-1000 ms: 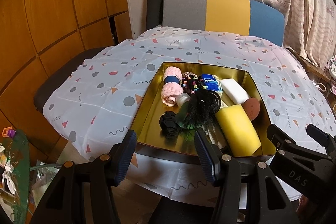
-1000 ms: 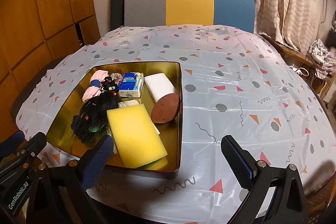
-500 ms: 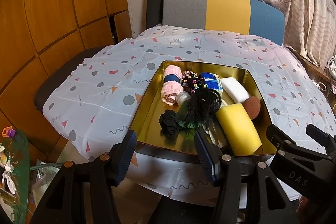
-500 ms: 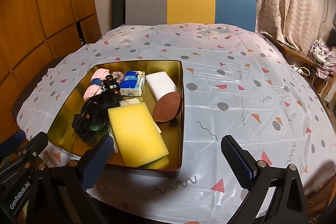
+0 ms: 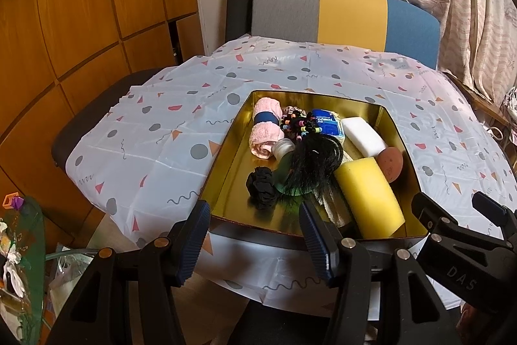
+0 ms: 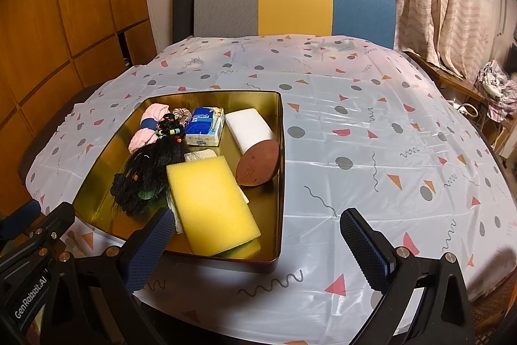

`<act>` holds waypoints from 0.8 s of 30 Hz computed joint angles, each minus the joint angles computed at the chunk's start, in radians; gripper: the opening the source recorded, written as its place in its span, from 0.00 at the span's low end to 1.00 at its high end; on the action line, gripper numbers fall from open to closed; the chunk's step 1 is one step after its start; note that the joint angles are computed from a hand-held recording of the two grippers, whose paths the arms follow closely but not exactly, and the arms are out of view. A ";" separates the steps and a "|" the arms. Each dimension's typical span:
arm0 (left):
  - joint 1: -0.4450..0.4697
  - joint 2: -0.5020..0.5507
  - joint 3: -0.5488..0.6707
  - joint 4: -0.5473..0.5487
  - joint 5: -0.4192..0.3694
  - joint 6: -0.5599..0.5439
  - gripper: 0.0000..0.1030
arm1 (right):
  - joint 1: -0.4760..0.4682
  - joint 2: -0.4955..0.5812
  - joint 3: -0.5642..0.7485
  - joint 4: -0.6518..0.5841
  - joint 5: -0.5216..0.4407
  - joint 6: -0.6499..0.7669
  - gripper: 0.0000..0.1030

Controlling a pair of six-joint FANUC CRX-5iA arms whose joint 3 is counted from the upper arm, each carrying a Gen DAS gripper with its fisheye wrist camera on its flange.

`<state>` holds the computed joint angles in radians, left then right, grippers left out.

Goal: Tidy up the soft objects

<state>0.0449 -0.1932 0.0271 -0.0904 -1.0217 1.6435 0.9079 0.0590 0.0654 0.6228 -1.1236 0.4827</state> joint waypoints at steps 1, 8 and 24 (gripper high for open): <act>-0.001 0.000 0.000 -0.002 0.000 0.001 0.56 | 0.000 0.000 0.001 -0.001 0.000 0.001 1.00; -0.001 0.001 0.001 -0.001 -0.002 0.001 0.56 | 0.000 0.000 0.000 -0.004 0.000 0.001 1.00; -0.009 -0.001 -0.003 -0.022 0.005 0.014 0.56 | -0.001 0.002 0.002 -0.019 -0.001 0.004 1.00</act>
<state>0.0357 -0.1946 0.0237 -0.1120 -1.0164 1.6579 0.9071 0.0613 0.0677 0.6035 -1.1242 0.4865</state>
